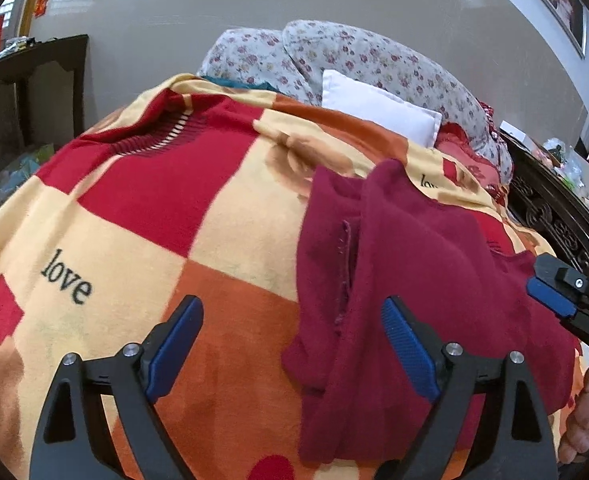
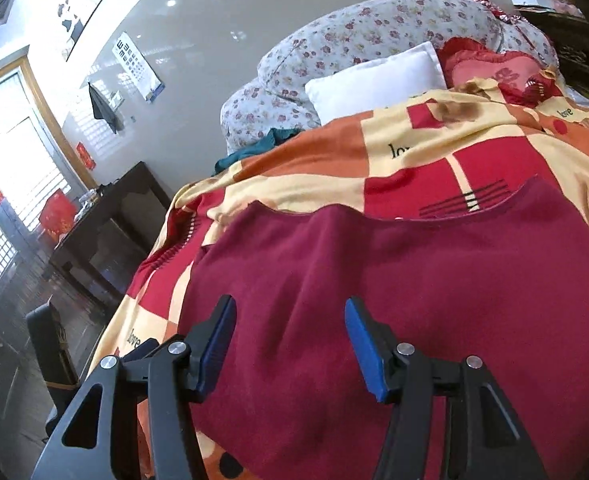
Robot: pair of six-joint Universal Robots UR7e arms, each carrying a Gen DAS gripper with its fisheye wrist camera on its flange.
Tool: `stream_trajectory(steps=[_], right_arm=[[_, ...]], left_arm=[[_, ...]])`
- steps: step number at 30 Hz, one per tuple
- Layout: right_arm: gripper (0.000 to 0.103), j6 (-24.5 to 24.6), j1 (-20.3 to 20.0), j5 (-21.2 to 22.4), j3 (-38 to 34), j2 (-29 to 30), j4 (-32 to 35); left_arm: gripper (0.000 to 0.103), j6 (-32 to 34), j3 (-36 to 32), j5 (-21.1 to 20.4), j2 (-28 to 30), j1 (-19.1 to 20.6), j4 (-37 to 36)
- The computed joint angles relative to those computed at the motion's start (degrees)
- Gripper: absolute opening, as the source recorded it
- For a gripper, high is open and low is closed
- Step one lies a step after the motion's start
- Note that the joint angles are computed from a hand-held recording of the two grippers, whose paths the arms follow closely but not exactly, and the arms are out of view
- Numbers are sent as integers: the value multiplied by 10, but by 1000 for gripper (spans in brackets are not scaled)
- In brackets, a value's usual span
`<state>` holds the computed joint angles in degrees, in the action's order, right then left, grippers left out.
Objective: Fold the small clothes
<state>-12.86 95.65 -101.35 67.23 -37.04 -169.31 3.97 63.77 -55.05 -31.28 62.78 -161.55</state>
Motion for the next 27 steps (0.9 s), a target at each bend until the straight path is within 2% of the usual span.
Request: stream_trajectory(steps=[11, 17, 23, 27], right_arm=[[61, 31, -10, 22, -8, 2, 25], [61, 42, -13, 26, -10, 1, 33], [61, 27, -10, 26, -16, 4, 48], [64, 30, -11, 32, -17, 5, 55]], left_arm=[[90, -2, -2, -4, 3, 6, 14], [90, -7, 9, -36, -4, 12, 12], [92, -21, 6, -59, -1, 18, 20], [92, -20, 1, -56, 5, 18, 22]])
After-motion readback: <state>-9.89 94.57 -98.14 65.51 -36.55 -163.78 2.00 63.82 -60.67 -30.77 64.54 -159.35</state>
